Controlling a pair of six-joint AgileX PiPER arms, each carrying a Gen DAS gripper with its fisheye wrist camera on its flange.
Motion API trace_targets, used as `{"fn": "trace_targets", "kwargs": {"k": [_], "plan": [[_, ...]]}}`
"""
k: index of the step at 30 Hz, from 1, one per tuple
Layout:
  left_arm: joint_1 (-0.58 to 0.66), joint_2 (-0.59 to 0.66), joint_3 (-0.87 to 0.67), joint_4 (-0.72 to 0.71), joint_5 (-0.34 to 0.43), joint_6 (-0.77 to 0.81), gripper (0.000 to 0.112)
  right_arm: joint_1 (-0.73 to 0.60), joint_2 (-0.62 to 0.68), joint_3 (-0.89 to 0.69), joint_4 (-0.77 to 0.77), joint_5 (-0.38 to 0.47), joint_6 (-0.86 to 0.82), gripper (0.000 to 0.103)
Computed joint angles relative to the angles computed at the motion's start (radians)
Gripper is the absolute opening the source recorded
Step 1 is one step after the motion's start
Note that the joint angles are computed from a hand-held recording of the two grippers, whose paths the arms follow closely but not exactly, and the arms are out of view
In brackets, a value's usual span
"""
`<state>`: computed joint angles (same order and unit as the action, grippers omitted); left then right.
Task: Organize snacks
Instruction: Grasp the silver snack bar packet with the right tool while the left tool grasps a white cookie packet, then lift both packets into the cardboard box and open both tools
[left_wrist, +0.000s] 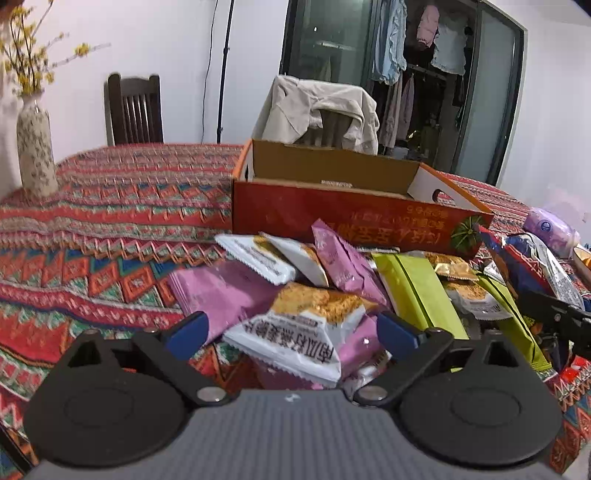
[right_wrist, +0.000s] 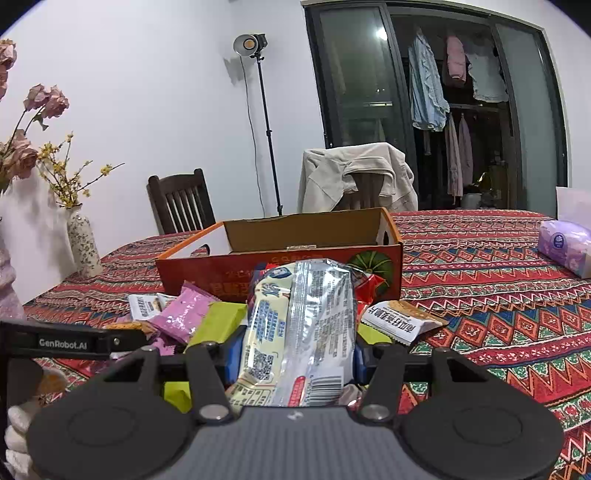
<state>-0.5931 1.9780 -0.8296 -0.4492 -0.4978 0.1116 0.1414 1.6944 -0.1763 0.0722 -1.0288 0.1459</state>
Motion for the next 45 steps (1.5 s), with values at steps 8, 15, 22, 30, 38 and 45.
{"fn": "trace_targets", "kwargs": {"k": [8,15,22,30,38,45], "plan": [[0.034,-0.012,0.046,0.203,-0.038,-0.192,0.062,0.014,0.014,-0.008,0.012,0.003,0.004,0.053],[0.028,-0.046,0.095,0.178,-0.085,-0.177,0.061,0.024,0.002,-0.002,0.023,0.003,-0.001,0.053],[0.006,-0.115,0.142,0.135,-0.144,-0.135,0.061,0.044,-0.023,0.003,0.051,0.003,-0.024,0.053],[-0.011,-0.152,0.055,0.039,-0.112,-0.017,0.061,0.03,-0.107,-0.062,0.058,0.092,-0.076,0.053],[-0.013,-0.12,-0.159,-0.119,-0.003,0.168,0.061,-0.042,-0.137,-0.243,-0.005,0.252,-0.09,0.053],[0.006,-0.014,-0.414,-0.346,0.105,0.398,0.061,-0.091,-0.057,-0.459,-0.046,0.392,-0.069,0.053]]}}
